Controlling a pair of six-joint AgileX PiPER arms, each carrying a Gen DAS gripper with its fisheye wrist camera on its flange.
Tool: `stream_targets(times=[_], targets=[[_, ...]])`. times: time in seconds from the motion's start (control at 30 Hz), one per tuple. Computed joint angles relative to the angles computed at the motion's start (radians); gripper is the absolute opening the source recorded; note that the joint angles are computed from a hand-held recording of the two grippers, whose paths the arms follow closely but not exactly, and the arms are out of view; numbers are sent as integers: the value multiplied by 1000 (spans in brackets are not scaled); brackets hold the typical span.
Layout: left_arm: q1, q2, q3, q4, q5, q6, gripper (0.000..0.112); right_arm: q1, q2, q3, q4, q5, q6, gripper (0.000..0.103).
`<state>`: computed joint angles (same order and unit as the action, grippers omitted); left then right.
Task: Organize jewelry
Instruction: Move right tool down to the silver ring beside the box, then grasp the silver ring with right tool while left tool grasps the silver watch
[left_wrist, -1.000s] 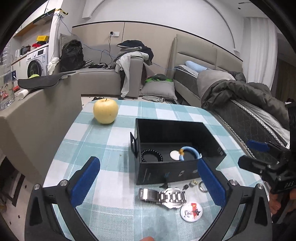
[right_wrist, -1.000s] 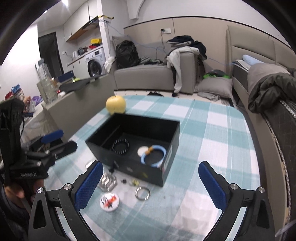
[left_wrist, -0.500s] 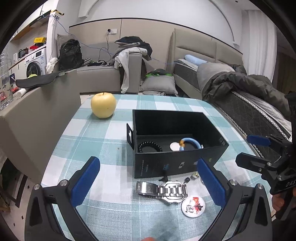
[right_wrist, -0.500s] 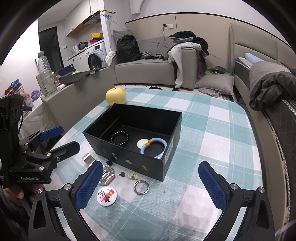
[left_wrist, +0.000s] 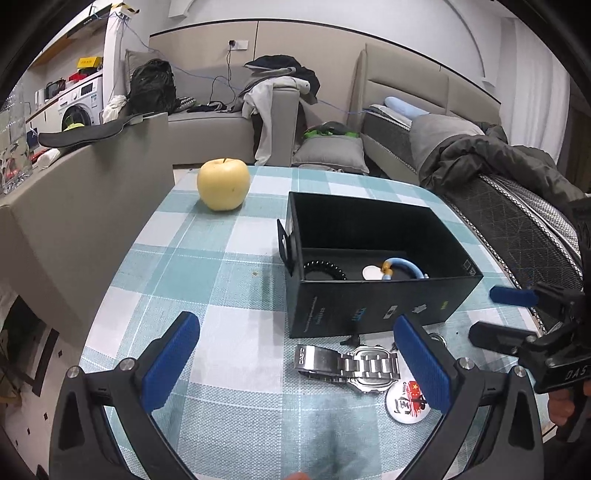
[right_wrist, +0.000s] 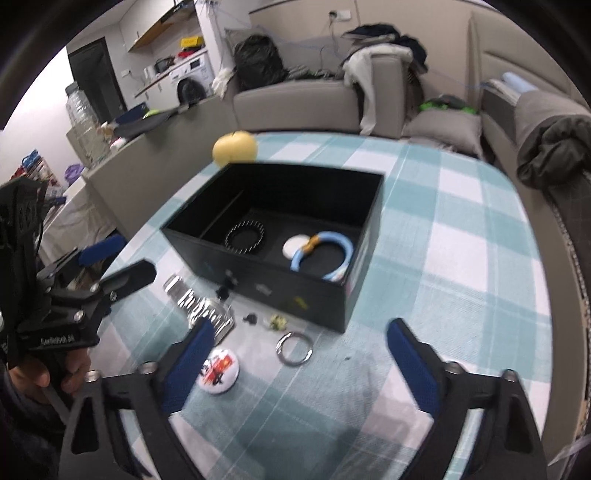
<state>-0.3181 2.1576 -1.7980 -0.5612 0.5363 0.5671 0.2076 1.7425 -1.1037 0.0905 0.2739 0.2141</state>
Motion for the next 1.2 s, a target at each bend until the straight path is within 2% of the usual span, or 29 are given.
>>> stream_targets(times=[0.17, 0.57, 0.73, 0.9, 1.0, 1.07, 1.2], targets=[[-4, 3, -10, 20, 16, -11, 102, 13, 46, -39, 30, 75, -76, 60], [1, 21, -35, 42, 44, -39, 102, 60, 117, -97, -172, 156, 78, 33], [8, 31, -49, 44, 60, -49, 102, 88, 139, -124, -287, 180, 166, 32], [9, 40, -58, 48, 74, -49, 102, 84, 147, -129, -283, 167, 156, 32], [5, 37, -51, 48, 71, -42, 102, 84, 142, -112, -277, 139, 151, 27], [-1, 37, -54, 56, 72, -49, 102, 94, 146, -121, -307, 149, 183, 27], [-7, 39, -55, 74, 77, -58, 102, 99, 139, -117, -254, 151, 123, 26]])
